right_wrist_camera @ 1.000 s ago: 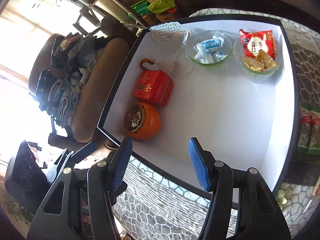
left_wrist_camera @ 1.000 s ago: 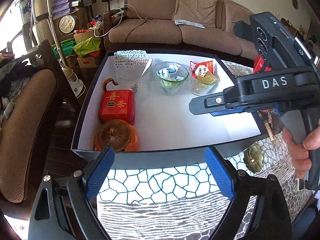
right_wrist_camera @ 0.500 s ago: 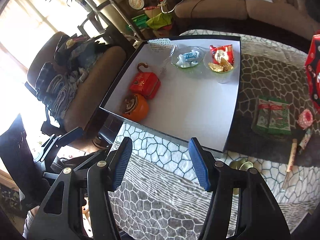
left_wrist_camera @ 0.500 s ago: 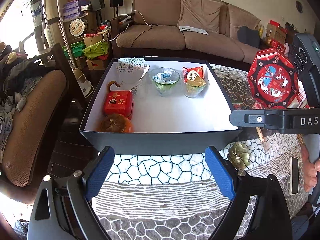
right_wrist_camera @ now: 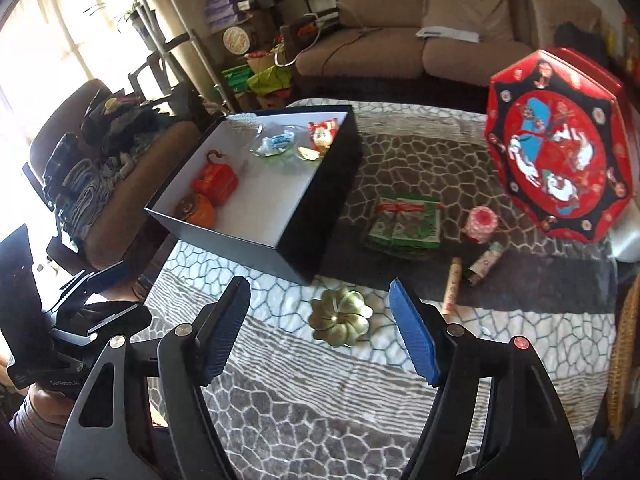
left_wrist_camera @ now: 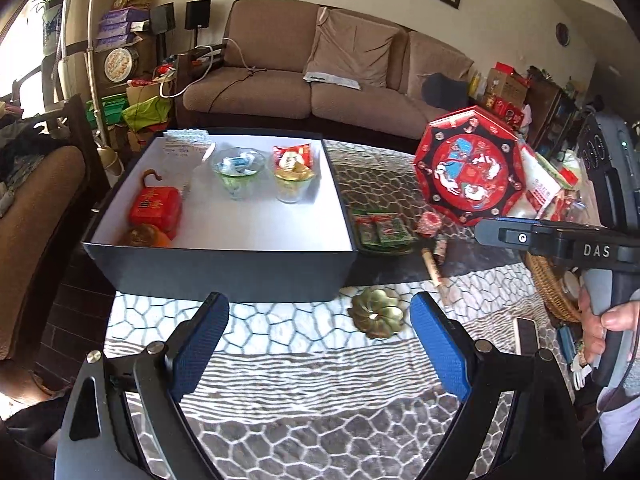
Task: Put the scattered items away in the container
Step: 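Withdraw both tools out of the box back over the table, then reach the right tool toward the green snack packets on the glass plate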
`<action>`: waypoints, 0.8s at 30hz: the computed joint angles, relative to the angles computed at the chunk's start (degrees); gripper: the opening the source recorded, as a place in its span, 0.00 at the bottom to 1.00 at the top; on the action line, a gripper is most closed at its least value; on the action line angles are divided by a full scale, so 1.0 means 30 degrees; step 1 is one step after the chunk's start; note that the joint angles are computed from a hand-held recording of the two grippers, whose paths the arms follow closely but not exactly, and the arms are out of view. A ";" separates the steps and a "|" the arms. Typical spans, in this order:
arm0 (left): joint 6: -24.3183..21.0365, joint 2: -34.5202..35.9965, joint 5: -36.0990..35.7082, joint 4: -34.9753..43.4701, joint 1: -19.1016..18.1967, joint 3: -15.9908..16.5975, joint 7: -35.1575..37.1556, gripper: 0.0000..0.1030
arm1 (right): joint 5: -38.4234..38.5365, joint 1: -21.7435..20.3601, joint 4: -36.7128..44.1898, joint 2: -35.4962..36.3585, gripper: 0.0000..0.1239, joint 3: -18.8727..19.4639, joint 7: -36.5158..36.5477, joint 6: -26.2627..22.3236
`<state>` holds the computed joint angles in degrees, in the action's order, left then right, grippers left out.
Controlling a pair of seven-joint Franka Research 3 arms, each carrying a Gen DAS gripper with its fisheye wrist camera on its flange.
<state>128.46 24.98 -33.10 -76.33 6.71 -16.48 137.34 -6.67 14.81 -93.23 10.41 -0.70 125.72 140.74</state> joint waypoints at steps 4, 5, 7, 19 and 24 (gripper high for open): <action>0.0745 -0.1028 -0.0829 -0.2695 -0.0428 -0.0394 0.0823 0.90 | -0.0277 -0.0680 -0.4184 -0.2288 0.56 -0.0362 0.1393 0.1668; 0.0911 -0.1027 -0.0662 -0.3075 -0.0747 -0.0334 0.0612 0.90 | -0.0338 -0.0921 -0.5089 -0.2708 0.56 -0.0367 0.1770 0.2117; 0.1135 -0.0779 -0.0098 -0.3473 -0.1352 -0.0205 0.0027 0.90 | -0.0267 -0.1424 -0.6634 -0.3286 0.56 -0.0321 0.2321 0.3045; 0.2287 0.2026 0.1358 -0.2466 -0.1527 -0.0463 -0.2789 0.90 | 0.7486 -0.2140 -0.7838 -0.0292 0.38 0.0766 -0.3480 0.8187; 0.1300 0.3804 0.2143 -0.0222 -0.1471 -0.0594 -0.4583 0.89 | 0.8504 -0.1684 -0.6427 0.1603 0.38 0.0693 -0.4318 0.8924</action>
<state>132.37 36.40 -26.67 -77.00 2.30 -18.26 123.59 18.84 9.76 -112.51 15.22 1.37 112.76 167.51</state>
